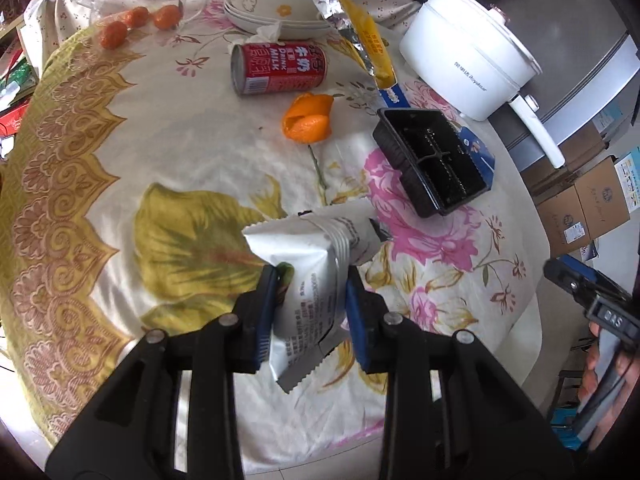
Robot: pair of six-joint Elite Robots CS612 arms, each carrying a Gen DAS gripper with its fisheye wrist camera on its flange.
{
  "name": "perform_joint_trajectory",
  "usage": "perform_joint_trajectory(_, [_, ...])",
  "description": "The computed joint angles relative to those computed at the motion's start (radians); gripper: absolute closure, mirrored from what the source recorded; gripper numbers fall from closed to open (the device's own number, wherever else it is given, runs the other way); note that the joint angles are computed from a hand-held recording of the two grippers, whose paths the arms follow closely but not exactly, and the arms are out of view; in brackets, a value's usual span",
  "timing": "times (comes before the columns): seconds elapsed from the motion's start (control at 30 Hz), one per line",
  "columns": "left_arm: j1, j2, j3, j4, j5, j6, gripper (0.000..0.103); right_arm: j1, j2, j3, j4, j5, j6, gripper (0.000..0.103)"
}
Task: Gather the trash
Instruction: 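Lift the white wrapper with the left tool while the right tool grasps the black plastic tray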
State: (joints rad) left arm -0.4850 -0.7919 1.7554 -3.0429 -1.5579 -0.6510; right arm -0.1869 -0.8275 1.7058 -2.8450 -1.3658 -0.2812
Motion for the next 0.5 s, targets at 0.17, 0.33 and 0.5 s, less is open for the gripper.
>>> perform_joint_trajectory(0.17, [-0.001,-0.050,0.096,-0.121,0.059,0.015,0.068,0.022,0.020,-0.051,0.074,0.087,-0.023,0.019])
perform_joint_trajectory(0.33, [0.030,-0.054,0.103,-0.184,-0.013,-0.034,0.068,0.062,0.070,-0.138,0.130,0.113,-0.032,0.019])
perform_joint_trajectory(0.5, [0.032,-0.060,0.105,-0.199,0.000,-0.014,0.068,0.096,0.130,-0.223,0.186,0.070,-0.014,0.019])
